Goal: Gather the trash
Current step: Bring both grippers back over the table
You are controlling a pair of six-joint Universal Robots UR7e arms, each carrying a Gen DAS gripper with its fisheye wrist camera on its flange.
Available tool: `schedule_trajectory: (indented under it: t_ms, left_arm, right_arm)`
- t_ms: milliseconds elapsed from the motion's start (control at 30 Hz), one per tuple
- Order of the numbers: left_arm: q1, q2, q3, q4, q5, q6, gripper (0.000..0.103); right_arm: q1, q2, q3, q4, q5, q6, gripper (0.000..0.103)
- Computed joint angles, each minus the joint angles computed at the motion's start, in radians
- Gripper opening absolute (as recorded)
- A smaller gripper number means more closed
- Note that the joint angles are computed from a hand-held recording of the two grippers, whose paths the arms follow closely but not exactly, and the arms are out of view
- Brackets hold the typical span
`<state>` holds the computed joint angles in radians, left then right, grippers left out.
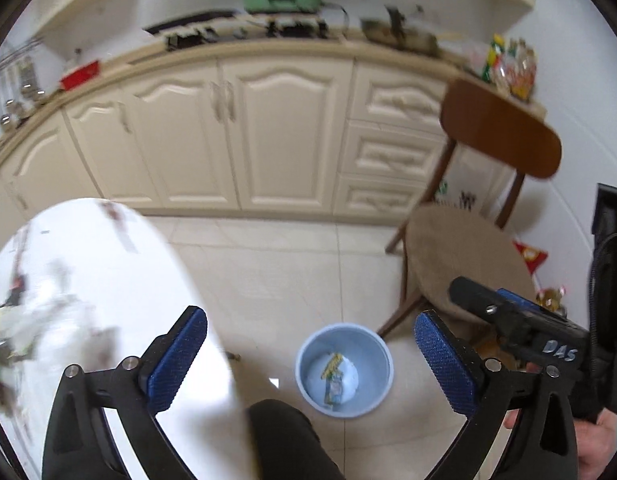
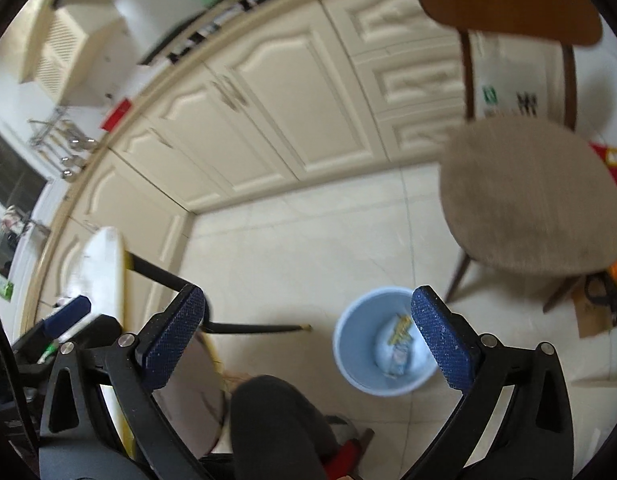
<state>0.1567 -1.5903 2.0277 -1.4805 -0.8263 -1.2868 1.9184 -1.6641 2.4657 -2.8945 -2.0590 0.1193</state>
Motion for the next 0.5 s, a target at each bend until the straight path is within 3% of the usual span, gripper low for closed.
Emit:
schedule_trajectory:
  t_ms: [133,300,500]
  left_arm:
    - [-0.152,-0.111,-0.068,0.348,0.004,-0.266,0.102]
    - [-0.337,-0.173,-0.137,0.718,-0.021,-0.569,0.102]
    - [-0.59,-0.216,-0.183,1.047,-0.188,-0.88,0.102]
  right_arm:
    - [0.155,0.056,-0.057,-0.004,-0.03,0.044,0.103]
    - [0.336,0.182,-0.141,-0.03,-0.048,0.066,0.103]
    - [0.482,0.321,-0.229,-0.061,-0.047,0.056,0.103]
